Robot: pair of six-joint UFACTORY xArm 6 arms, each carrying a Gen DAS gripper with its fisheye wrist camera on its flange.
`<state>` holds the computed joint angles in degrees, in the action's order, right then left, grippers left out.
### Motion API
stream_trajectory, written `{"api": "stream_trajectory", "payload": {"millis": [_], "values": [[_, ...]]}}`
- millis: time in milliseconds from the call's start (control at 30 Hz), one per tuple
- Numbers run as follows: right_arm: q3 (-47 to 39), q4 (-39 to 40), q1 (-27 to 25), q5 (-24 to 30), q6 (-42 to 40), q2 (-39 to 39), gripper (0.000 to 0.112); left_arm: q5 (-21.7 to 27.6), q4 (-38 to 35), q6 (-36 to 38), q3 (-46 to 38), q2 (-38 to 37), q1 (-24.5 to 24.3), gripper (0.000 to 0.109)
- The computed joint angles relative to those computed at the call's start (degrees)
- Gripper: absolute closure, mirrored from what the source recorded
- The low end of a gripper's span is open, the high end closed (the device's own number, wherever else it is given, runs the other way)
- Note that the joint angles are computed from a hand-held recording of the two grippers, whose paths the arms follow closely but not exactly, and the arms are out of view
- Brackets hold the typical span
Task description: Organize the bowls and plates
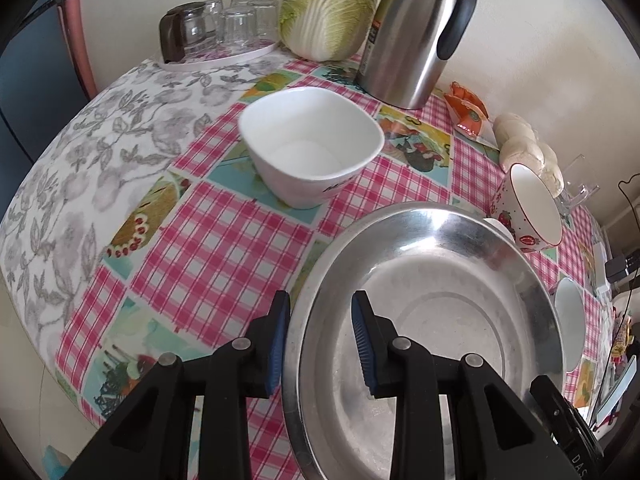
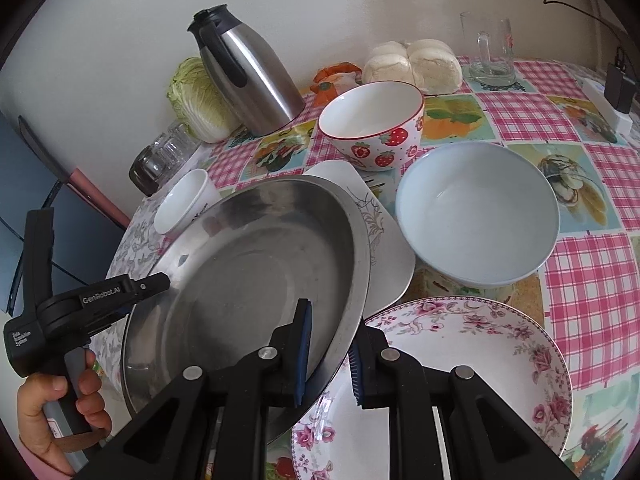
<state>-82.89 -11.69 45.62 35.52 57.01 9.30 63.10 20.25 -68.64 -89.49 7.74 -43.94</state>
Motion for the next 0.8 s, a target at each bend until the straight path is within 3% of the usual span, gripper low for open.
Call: {"api": "stream_trajectory", "payload": {"millis": [300,800], "values": [[0.70,-1.34,-1.46,-1.85,1.91,0.51,0.093,-1.96,-0.37,2.18,-3.15,3.27,0.85,0.076],[-1.01,-3.72,-2.03,-0.10,1.92,2.60,0.094,-2.61,0.42,4.54,-7.07,7.80,1.68,0.076]]}}
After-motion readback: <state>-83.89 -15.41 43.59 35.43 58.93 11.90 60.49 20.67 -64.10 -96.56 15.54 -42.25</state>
